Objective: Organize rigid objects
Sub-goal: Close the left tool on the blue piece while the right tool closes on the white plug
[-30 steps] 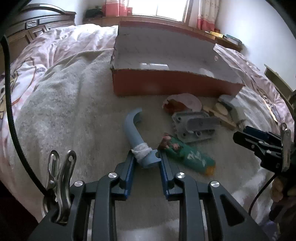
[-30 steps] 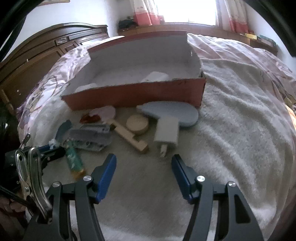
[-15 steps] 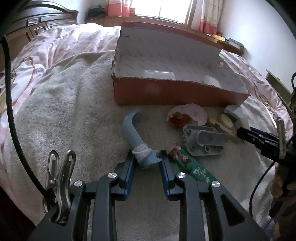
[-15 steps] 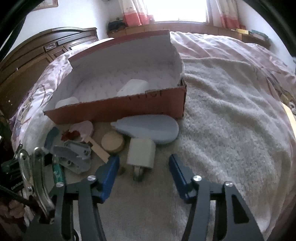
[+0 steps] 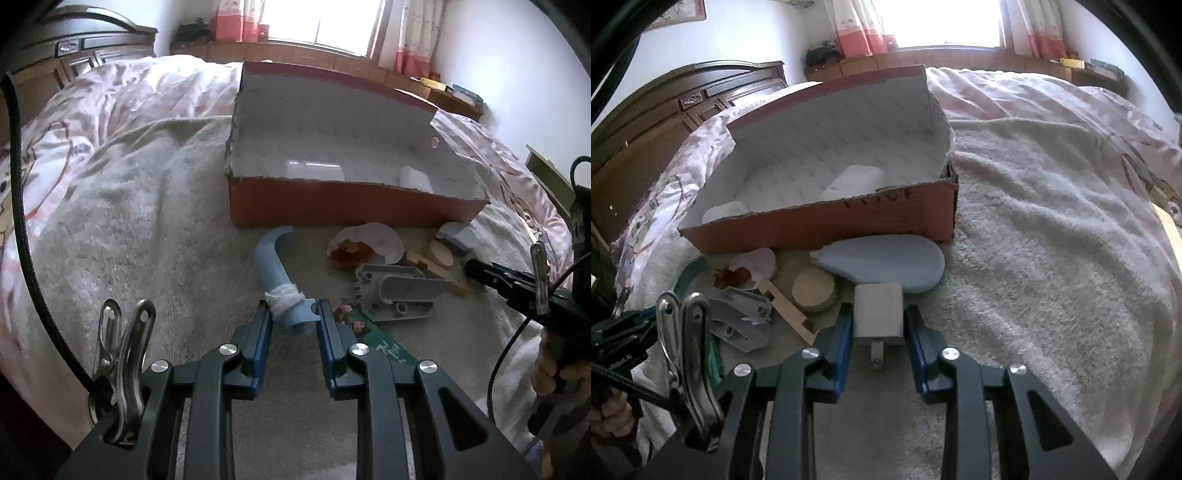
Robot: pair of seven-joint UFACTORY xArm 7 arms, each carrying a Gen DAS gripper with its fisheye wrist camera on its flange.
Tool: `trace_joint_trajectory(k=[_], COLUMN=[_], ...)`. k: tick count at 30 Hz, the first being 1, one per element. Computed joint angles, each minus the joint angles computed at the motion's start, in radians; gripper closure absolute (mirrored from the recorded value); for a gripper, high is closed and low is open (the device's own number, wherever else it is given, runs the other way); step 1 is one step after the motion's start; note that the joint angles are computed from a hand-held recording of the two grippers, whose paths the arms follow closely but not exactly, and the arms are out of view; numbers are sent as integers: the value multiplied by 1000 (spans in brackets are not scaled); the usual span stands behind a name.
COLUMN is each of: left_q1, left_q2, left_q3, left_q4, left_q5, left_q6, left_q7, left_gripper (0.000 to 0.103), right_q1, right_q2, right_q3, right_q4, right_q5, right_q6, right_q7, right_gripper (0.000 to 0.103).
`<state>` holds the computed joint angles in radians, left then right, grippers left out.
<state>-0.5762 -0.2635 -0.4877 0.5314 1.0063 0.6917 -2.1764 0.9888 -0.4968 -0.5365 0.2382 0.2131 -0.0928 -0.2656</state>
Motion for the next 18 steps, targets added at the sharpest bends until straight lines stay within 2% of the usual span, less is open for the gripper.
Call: trace_joint_trajectory(k=[7, 13, 16, 18], left_q1=[3, 52, 63, 55], left_q2=[28, 12, 35, 65], left_q3=[24, 40, 43, 45], left_q4=[4, -23, -1, 30], left_q5=[-56, 28, 38, 15], left_q6=[-1, -82, -60, -15], left_q7=[35, -50, -32, 11], left_gripper=[77, 69, 68, 69], right_q1=[49, 67, 69, 67], right_q2=[-15, -11, -8, -5], right_q3=[-51, -63, -64, -64], right_q4=[-4, -6, -10, -11], right_q5=[16, 20, 11, 3], right_q6=[8, -4, -14, -18], right_q7=[-23, -29, -25, -21], right_gripper=[74, 74, 74, 74])
